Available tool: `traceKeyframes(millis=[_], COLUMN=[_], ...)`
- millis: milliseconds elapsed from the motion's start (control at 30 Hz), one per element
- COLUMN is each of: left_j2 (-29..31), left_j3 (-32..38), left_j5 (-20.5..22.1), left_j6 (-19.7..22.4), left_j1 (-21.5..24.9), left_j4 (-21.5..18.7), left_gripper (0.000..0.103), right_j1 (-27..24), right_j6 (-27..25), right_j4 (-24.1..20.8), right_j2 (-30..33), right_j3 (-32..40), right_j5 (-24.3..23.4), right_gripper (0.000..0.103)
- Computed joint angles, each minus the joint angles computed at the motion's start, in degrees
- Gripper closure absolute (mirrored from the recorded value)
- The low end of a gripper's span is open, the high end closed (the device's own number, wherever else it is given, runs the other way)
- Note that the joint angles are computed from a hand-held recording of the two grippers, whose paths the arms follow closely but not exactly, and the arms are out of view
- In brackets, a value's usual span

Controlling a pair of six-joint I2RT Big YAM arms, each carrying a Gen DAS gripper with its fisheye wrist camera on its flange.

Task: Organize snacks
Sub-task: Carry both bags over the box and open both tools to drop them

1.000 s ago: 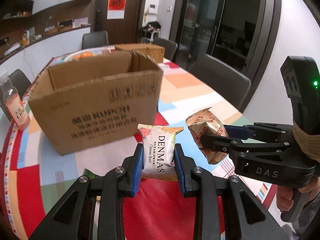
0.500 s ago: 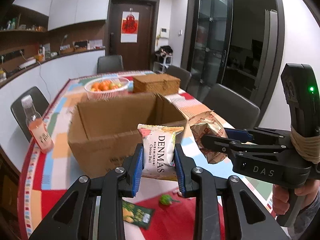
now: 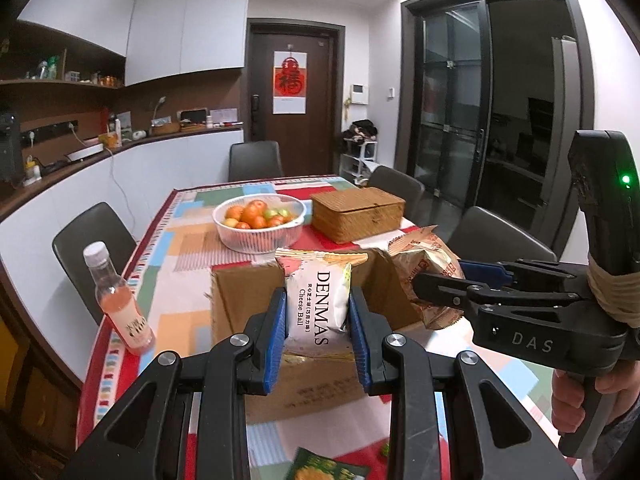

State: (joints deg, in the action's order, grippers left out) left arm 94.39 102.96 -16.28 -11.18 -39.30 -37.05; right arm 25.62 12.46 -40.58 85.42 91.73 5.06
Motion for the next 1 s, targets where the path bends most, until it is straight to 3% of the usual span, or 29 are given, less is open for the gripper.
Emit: traceKeyframes(millis=[400, 733, 800, 867, 1000], left_j2=[9.36, 15.91, 16.25, 15.39, 12.73], left_j3=[12.5, 21.01, 21.51, 20.16, 16.51], left_j5=[4.52, 4.41, 4.25, 4.21, 2.71], left_j6=[-1.64, -1.78, -1.97, -2.03, -0.68], left_j1=[5.15, 6.76, 6.7, 6.54, 5.38], left_j4=[-10.0, -17.08, -17.81, -16.98, -14.34], left_gripper=[0.073, 0.067, 0.056, 0.055, 0.055], right_j1=[-0.86, -1.67, -1.96, -1.89, -1.28], right_j6=[-2.09, -2.09, -1.78, -1.99, -3.53], right_j4=[-7.51, -12.7, -14.16, -14.08, -11.81], right_j2=[11.46, 17.88, 18.86, 18.48, 15.86], right_j3=[14.13, 21.08, 22.39, 21.77, 18.25], right_j5=[-2.73, -2.62, -3.17, -2.2, -0.14], right_gripper=[0.064, 0.064, 0.059, 0.044, 0.042])
